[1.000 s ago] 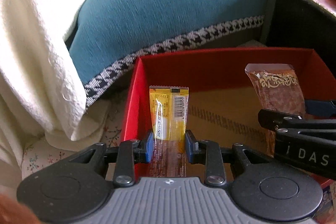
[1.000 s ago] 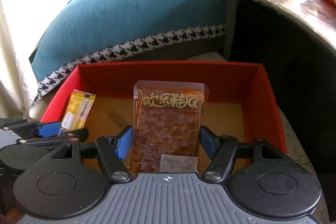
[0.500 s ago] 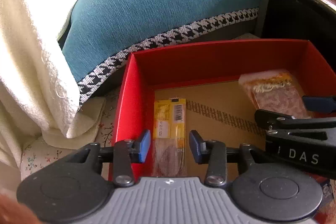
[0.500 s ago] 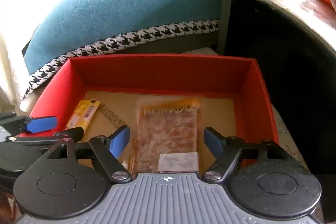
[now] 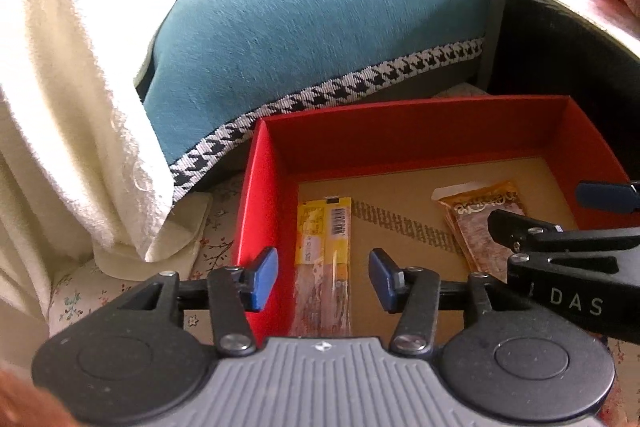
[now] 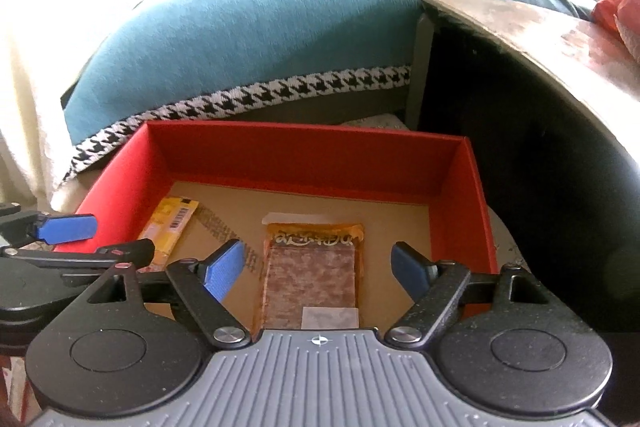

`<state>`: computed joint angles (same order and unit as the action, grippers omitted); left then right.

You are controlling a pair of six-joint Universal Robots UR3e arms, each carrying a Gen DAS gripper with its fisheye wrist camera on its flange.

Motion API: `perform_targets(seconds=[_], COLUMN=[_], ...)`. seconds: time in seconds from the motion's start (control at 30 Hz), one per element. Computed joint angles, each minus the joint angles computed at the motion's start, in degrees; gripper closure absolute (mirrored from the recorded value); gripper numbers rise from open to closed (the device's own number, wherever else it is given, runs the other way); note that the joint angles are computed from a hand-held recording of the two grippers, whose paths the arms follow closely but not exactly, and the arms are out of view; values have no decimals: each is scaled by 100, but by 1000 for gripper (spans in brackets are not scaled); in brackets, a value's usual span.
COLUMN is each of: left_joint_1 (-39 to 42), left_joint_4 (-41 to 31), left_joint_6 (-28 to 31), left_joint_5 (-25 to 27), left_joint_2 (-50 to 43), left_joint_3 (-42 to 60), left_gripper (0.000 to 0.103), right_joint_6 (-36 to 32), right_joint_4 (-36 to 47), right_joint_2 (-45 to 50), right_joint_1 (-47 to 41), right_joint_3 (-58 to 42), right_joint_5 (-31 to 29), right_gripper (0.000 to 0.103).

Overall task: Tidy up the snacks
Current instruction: 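Open both grippers to release the packets into the red box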

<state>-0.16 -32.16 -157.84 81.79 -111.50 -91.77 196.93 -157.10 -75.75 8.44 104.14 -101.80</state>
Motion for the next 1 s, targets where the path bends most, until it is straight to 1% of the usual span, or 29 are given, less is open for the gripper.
perform_targets(seconds=[0.37,0.6,0.8,1.0], left_joint_1=[283,498,951,1619], left_joint_4=[-248,-319,-566,-982], left_joint_6=[32,146,344,789], left_joint_5=[-264,-466,-836,-1223], left_joint_2=[408,874,1395,2138], left_joint_3=[-181,-570,-881,-1392], left_gripper=[57,57,57,56], right_joint_6=[17,133,251,325], right_joint_4=[75,165,236,339], right_joint_2=[-298,-464,-712,-828], right_joint_1=[189,355,600,978], right_joint_3=[17,38,161,185], right_joint_5=[6,-41,-60,-94], right_gripper=[17,17,17,15])
